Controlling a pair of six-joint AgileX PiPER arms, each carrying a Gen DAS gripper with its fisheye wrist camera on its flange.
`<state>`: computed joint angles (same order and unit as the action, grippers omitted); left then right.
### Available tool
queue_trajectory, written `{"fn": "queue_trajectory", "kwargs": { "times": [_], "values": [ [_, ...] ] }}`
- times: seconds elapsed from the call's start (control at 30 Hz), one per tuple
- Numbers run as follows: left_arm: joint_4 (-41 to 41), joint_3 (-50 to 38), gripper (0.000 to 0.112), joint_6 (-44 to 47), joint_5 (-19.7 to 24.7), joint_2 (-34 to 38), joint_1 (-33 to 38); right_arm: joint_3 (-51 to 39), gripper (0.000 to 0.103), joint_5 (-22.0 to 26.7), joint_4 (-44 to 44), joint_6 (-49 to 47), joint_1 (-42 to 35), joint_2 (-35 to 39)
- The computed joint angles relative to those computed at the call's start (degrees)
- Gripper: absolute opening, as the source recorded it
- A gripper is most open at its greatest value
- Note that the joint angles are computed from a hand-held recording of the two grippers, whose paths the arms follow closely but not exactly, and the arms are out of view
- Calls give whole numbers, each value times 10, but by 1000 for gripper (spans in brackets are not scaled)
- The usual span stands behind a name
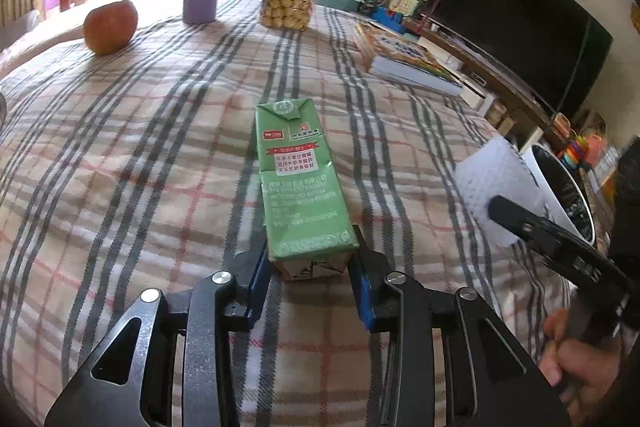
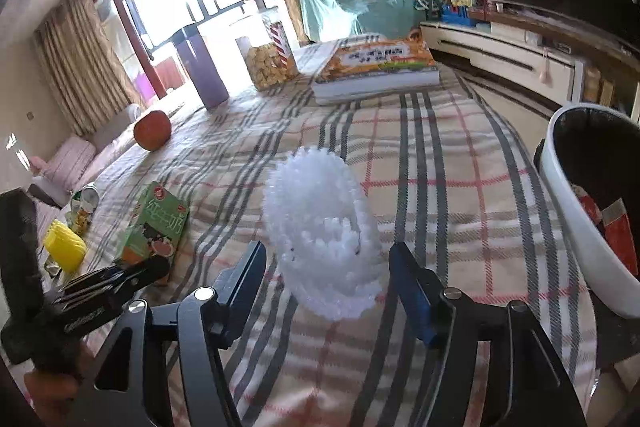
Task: Collect trash
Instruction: 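Carry the green carton and white brush toward the trash bin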
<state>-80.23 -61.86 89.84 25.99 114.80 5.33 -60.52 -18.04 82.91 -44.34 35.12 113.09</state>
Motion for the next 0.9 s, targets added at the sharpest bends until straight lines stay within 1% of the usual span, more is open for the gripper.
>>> {"fn": "queue_trajectory", "kwargs": {
  "times": [0.03, 0.07, 0.1, 0.17, 0.2, 0.27, 0.37, 0.43, 0.53, 0.6, 0.7, 0.9],
  "values": [
    [-9, 11, 31, 12, -4, -7, -2, -2, 60, 16, 10, -7, -8, 2],
    [-14, 19, 31, 18, -8, -13, -5, 2, 51, 25, 0, 8, -13, 1],
    [-19, 27, 31, 24, -8, -18, -6, 10, 38, 30, -30, 39, -15, -3],
    [-29, 43, 31, 37, -11, -28, -10, 27, 37, 25, -57, 73, -10, -13],
    [-35, 54, 31, 46, -16, -35, -13, 38, 34, 19, -72, 90, -6, -21],
    [-50, 76, 31, 68, -21, -51, -22, 64, 34, 8, -103, 133, 4, -41],
    [-34, 96, 31, 55, -18, -71, -39, 105, 33, -11, -149, 195, 15, -76],
    [-27, 106, 31, 51, -18, -82, -55, 132, 33, -24, -160, 212, 22, -102],
    [-29, 124, 31, 57, -26, -100, -83, 160, 33, -33, -158, 218, 30, -129],
    [-32, 134, 31, 61, -31, -110, -101, 187, 33, -44, -171, 244, 37, -150],
    [-45, 154, 31, 76, -43, -130, -133, 215, 33, -58, -169, 257, 47, -172],
    [-72, 176, 31, 102, -76, -157, -185, 266, 33, -81, -158, 272, 64, -216]
  ]
}}
